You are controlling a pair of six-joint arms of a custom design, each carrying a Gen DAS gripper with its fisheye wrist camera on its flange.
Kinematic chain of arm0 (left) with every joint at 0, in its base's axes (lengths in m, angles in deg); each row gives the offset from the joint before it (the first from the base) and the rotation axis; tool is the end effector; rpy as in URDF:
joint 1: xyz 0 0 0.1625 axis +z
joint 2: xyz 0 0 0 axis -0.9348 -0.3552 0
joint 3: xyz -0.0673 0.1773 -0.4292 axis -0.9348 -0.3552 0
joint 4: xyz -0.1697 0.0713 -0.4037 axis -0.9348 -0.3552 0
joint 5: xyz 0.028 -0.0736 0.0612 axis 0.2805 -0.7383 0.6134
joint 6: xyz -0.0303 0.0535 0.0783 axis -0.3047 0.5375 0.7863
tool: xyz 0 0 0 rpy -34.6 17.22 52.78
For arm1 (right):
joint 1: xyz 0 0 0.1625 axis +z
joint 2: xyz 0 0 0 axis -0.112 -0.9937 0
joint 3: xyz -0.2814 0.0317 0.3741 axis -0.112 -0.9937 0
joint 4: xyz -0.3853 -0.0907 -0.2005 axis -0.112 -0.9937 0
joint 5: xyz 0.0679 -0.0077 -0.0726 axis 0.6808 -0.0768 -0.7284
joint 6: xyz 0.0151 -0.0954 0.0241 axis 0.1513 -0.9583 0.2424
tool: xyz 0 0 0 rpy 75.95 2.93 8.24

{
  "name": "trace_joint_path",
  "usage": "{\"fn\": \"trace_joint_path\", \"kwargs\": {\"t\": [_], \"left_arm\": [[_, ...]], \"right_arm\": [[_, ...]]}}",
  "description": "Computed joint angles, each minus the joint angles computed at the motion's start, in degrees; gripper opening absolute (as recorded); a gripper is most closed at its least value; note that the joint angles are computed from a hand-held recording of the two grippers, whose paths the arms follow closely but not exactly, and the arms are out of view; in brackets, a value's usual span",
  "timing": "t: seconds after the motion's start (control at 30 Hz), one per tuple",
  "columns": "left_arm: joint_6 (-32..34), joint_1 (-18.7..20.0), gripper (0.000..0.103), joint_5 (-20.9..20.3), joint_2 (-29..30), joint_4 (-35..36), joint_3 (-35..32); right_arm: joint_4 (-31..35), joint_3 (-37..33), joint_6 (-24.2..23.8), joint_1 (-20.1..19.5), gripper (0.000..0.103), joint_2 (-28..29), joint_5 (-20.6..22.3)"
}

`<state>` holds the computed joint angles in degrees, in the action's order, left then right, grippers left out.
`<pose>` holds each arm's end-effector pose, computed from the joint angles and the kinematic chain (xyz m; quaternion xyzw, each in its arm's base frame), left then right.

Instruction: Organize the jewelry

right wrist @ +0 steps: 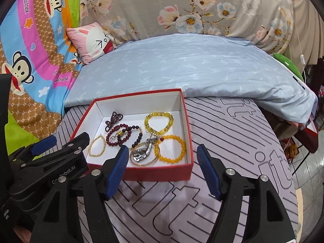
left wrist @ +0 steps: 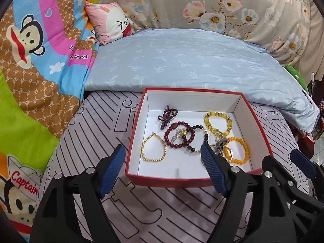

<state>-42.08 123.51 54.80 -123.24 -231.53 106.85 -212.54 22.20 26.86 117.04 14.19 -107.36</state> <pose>-0.1727 -0.6169 0.2120 0.0841 0.8414 -0.3839 0.3708 0.3045 -0.6053 0.0837 0.1745 -0.8705 0.3538 0.2941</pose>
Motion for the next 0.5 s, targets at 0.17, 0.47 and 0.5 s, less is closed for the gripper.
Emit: {"fn": "trace_joint_path", "kwargs": {"t": [0.17,0.47,0.5], "left_arm": [[-2.7,-0.8,0.077,2.2,-0.9,2.9,1.9],[-5.5,-1.5,0.077,3.8,-2.4,3.1,4.6],[-5.4,-1.6,0.077,3.9,-2.4,2.5,4.9]], "right_arm": [[-2.9,1.4,-2.1,0.6,0.074,0.4,-2.6],[-3.0,2.9,-2.2,1.6,0.074,0.3,-3.7],[-3.0,3.0,-2.2,1.6,0.074,0.2,-3.5]]}}
